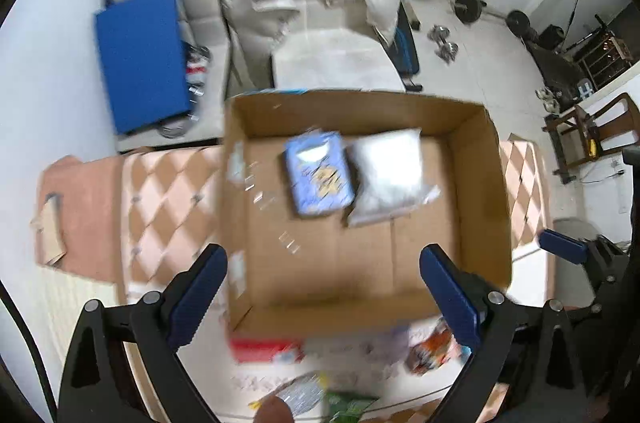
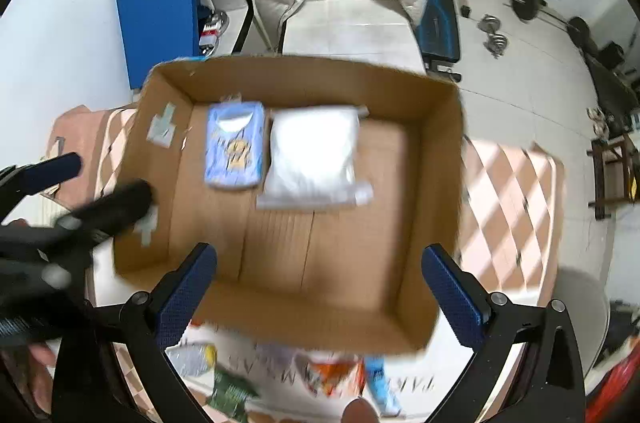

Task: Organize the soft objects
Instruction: 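Grasp the green wipes pack with the right tool while the left grasps the scrubber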

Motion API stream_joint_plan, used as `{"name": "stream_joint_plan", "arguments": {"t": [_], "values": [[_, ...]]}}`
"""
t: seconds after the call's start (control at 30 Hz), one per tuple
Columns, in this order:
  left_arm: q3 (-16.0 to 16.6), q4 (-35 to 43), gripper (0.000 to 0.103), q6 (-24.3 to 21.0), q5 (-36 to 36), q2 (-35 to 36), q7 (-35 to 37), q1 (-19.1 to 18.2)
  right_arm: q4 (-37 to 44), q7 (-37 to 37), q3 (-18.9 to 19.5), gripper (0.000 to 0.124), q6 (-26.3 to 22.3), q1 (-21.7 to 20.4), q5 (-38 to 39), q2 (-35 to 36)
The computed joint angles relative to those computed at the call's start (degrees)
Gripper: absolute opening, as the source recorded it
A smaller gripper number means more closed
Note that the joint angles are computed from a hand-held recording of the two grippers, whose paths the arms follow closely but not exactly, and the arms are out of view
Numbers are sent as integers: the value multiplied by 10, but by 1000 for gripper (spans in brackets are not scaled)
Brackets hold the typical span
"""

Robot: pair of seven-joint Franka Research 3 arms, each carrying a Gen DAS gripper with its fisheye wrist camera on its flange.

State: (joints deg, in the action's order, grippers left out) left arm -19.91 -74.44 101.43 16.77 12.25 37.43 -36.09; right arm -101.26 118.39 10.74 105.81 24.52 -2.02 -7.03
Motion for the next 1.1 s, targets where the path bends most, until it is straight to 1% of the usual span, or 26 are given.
{"name": "stream_joint_plan", "arguments": {"t": [0.03,0.07,0.1,0.17,0.2,0.23,0.27,0.33,0.37,0.4,0.43,0.53,0.63,0.67,0.73,0.77,0.8,0.87,0.9,0.93,1.1], "values": [[-3,-48,99,-7,24,-40,-19,-11,-28,15,3,103,1,3,5,-30],[-10,-78,99,-22,48,-64,-29,-18,-58,32,8,103,3,5,10,-61],[-20,-104,99,-44,73,-85,-40,-27,-90,47,14,103,12,6,16,-89],[-50,-156,99,-112,131,-115,-65,-52,-163,79,32,103,23,14,39,-154],[-60,-176,99,-134,143,-121,-74,-58,-206,105,45,103,23,22,59,-187],[-70,-207,99,-151,138,-134,-81,-64,-239,123,54,103,30,30,84,-208],[-72,-236,99,-147,119,-146,-82,-65,-264,133,59,103,34,39,109,-224],[-74,-293,99,-135,69,-169,-85,-62,-325,157,71,103,63,68,183,-239],[-74,-316,99,-127,51,-178,-89,-60,-350,162,73,103,83,87,230,-230],[-74,-336,98,-120,38,-186,-94,-58,-363,163,76,103,99,99,255,-221],[-74,-347,95,-125,22,-188,-90,-55,-373,170,85,103,122,110,270,-207],[-75,-390,95,-107,-2,-203,-99,-51,-374,217,118,98,167,125,245,-167],[-80,-408,95,-107,-5,-207,-96,-52,-372,256,122,92,197,143,231,-127],[-81,-410,95,-107,-5,-206,-92,-52,-374,260,120,86,205,150,228,-114],[-81,-412,95,-100,-6,-205,-79,-53,-368,262,114,73,201,164,220,-92],[-81,-411,95,-94,-6,-202,-67,-53,-366,260,111,60,195,170,216,-87],[-80,-406,95,-89,-8,-199,-55,-54,-364,259,110,51,184,175,209,-83],[-77,-403,95,-64,-18,-186,-18,-54,-376,253,104,44,182,184,211,-94],[-75,-400,95,-53,-23,-178,-1,-54,-380,248,102,42,170,187,207,-103],[-74,-396,95,-36,-30,-166,23,-54,-385,245,100,42,156,188,200,-114],[-72,-354,95,-9,-37,-92,104,-56,-433,214,82,41,104,188,216,-181]]}}
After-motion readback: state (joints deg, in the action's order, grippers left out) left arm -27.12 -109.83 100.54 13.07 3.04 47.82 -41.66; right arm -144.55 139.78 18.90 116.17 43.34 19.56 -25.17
